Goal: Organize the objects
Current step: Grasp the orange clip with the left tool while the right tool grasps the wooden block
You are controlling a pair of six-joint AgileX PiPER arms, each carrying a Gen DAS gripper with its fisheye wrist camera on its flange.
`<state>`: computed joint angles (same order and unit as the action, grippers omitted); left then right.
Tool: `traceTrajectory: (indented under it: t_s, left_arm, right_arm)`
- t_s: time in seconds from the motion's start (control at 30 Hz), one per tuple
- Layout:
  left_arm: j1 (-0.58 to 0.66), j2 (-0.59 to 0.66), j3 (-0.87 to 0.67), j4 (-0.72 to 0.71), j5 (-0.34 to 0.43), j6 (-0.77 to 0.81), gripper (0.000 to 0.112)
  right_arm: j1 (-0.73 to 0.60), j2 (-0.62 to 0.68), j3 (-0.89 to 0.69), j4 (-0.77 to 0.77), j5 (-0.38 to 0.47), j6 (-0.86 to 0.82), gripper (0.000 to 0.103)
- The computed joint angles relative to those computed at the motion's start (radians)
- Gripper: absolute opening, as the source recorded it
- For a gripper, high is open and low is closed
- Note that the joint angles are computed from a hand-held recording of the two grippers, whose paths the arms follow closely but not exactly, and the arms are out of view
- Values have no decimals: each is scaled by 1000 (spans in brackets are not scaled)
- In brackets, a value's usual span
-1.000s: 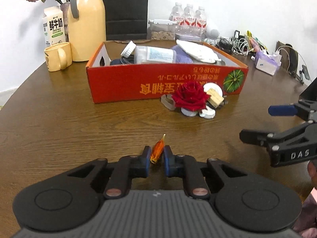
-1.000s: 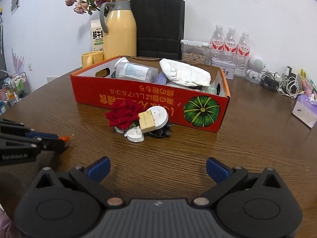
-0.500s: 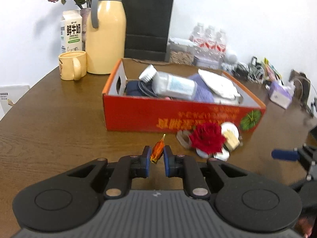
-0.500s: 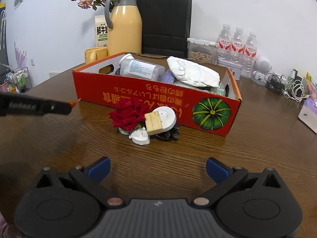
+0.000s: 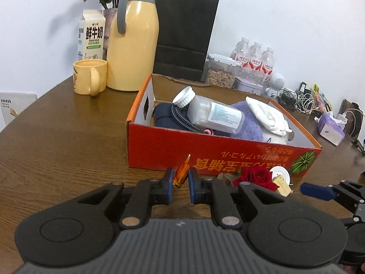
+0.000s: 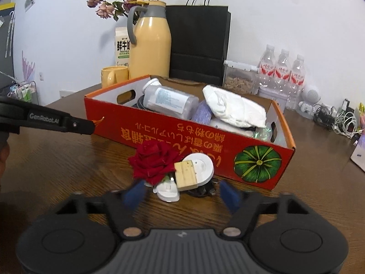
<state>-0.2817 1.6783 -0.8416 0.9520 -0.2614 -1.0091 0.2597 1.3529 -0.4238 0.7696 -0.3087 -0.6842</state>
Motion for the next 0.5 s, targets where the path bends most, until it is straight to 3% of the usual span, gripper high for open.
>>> traceTrajectory:
  t_s: [0.03,0.1,0.23,0.33,0.5]
  left_arm:
    - [4,4,1,6,-9,-4,14]
    - [10,12,0,19,-23,-14,14]
    - [18,17,5,27,-44,-13,14]
    - [21,19,5,39,-49,-23,14]
    - [20,17,5,41,-43,-28,14]
  right_arm:
    - [-2,7,-5,-8,4,1,40]
    - [-3,22,-16,-19,1,2,31]
    - [7,51,-32,-17,-34,-17,30]
    - [7,63,-42,-5,-40,-35,20]
    - [-23,27,-13,-161,-9,107,19]
